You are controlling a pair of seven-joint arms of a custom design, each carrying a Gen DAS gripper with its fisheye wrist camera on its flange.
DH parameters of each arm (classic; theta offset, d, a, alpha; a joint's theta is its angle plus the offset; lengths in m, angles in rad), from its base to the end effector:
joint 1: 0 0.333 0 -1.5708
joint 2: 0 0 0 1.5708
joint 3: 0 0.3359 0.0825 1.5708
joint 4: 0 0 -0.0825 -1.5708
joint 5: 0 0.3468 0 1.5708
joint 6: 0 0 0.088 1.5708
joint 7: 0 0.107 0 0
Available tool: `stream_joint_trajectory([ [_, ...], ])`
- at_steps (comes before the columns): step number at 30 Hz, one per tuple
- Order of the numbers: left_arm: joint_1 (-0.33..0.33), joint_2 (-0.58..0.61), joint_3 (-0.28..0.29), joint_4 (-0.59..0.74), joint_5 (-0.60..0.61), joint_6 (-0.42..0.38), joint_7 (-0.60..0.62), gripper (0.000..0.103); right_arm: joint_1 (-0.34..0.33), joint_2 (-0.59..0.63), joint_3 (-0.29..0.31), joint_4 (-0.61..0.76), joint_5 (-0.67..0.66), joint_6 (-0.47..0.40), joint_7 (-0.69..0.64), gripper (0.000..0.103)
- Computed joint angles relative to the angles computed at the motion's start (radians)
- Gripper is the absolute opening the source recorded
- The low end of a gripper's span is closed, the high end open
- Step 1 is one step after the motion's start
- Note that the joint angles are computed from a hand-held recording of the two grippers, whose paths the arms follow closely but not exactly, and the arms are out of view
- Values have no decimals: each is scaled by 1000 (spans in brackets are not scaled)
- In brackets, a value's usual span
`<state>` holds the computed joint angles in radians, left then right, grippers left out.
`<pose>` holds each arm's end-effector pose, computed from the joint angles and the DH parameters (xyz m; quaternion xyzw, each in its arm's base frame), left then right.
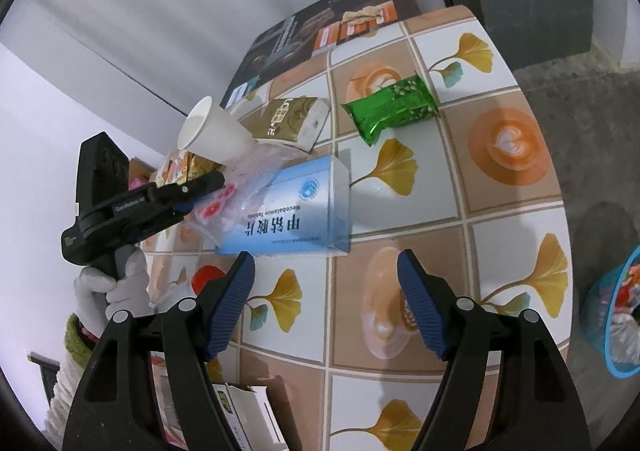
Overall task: Collect trash
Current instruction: 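Grasp the clear flower-print plastic bag with the left tool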
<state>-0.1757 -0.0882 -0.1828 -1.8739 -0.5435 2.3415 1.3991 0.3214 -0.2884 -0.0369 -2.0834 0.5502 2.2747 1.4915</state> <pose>0.5024 -0.2016 0.6383 0.6889 -0.6348 0.3434 0.0670 0.4466 0.1415 0.6311 -0.6995 0.6304 0.0487 0.3331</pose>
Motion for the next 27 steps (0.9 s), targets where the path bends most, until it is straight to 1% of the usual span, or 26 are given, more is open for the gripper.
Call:
stream_joint_trajectory([
  [3, -3, -10, -6, -13, 19, 10, -6, 1, -1, -6, 15, 1, -47, 20, -13, 71],
  [6, -8, -20, -15, -19, 66, 17, -32, 0, 2, -2, 34, 7, -116, 57, -16, 70],
  [9, -12, -23, -18, -12, 102, -19, -45, 0, 9, 24, 45, 28, -165, 96, -12, 63],
  [11, -17, -25, -20, -8, 113, -34, -37, 0, 9, 54, 55, 51, -198, 116, 7, 51],
  [12, -20, -25, -22, -3, 123, -44, -39, 0, 6, 72, 64, 64, -229, 130, 24, 49],
  [14, -25, -20, -27, 11, 142, -59, -42, 0, 0, 105, 81, 82, -298, 156, 57, 40],
  [15, -28, -19, -30, 13, 148, -62, -43, 0, -1, 114, 84, 87, -318, 152, 68, 37],
  [17, -36, -17, -35, 18, 153, -71, -44, 0, -5, 135, 88, 97, -355, 129, 96, 22],
  [18, -41, -15, -37, 23, 151, -75, -41, 0, -8, 137, 88, 93, -369, 109, 110, 20],
  [19, -46, -14, -40, 26, 152, -80, -39, 0, -7, 123, 86, 73, -361, 124, 113, 20],
  [21, -56, -11, -47, 35, 160, -91, -40, 0, -13, 92, 87, 52, -393, 100, 139, 19],
  [22, -64, -9, -52, 42, 162, -100, -34, 0, -13, 75, 87, 41, -408, 89, 145, 16],
  [27, -104, 5, -78, 70, 177, -138, -23, 0, -12, -23, 72, -43, -440, 54, 160, 16],
])
